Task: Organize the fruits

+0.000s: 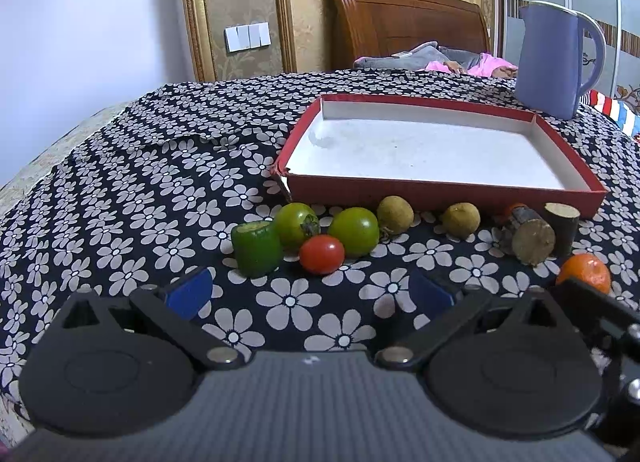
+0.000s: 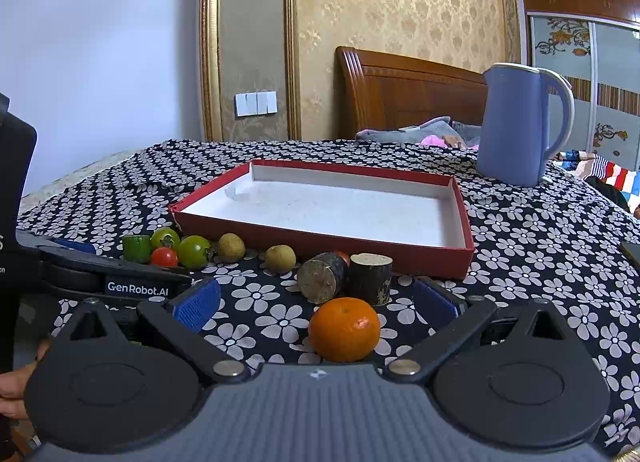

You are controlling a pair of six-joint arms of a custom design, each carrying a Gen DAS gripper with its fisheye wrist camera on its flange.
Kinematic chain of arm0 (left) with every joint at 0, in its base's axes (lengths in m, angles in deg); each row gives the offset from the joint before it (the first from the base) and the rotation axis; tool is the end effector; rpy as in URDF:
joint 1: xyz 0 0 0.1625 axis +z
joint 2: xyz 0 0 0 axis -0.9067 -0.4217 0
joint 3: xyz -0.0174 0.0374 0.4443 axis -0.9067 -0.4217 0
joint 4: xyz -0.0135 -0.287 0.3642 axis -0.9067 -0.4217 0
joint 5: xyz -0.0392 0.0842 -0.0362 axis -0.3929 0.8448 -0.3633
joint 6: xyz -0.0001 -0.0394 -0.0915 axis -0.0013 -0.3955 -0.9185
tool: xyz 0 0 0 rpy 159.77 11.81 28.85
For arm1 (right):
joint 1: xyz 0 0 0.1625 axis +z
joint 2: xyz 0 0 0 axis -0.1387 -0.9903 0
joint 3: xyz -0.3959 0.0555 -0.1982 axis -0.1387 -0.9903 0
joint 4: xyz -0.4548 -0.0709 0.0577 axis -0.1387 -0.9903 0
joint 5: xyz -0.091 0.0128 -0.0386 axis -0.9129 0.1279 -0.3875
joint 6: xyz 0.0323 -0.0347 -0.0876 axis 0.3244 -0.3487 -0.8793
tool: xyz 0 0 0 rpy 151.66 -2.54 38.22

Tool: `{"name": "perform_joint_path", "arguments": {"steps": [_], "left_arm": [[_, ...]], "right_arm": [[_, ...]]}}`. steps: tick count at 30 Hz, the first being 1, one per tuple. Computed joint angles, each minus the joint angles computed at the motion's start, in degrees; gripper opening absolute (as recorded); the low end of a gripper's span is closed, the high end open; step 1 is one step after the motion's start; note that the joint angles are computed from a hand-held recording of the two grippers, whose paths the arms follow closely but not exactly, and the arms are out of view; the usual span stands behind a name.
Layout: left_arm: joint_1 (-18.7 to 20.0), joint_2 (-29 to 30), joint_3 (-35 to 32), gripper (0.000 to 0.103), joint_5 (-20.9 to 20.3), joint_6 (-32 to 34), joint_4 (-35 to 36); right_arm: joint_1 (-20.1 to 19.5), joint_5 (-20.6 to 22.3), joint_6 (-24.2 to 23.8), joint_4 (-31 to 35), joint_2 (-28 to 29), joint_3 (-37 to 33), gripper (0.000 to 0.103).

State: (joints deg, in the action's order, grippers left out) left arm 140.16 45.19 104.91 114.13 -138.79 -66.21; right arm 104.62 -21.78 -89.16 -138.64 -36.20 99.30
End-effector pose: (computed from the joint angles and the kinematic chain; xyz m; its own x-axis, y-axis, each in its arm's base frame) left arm 0.0099 -0.8034 0.1468 -0.5841 -0.3886 -0.7126 0.4652 0.5591 -0.6862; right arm 0.2209 -0.8097 -0.1089 -0.6117 -0.4862 0.6241 -0.7909 0.3585 -0.4959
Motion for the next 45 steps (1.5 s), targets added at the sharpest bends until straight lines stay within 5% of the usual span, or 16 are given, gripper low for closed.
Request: {"name": "perform_joint_path", "arguments": {"steps": [26,35,45], "left_arm": [[0.7,-1.4,2.6,0.103,2.1,0.0,-3.0],[1.5,-0.7,1.9,0.103,2.3,-0.7,-2.8],[1.9,-2.0,4.1,0.103,4.4,-1.1,-6.0]], "right_arm": [[-0.6,0.5,-0.5,0.4,-0.9,1.6,0.103],[-0.8,-0.5,-4.8,-4.3,2.7,-2.7,0.103],[-1.7,-2.1,3.6,2.3,2.7,-5.1,0.103]]}}
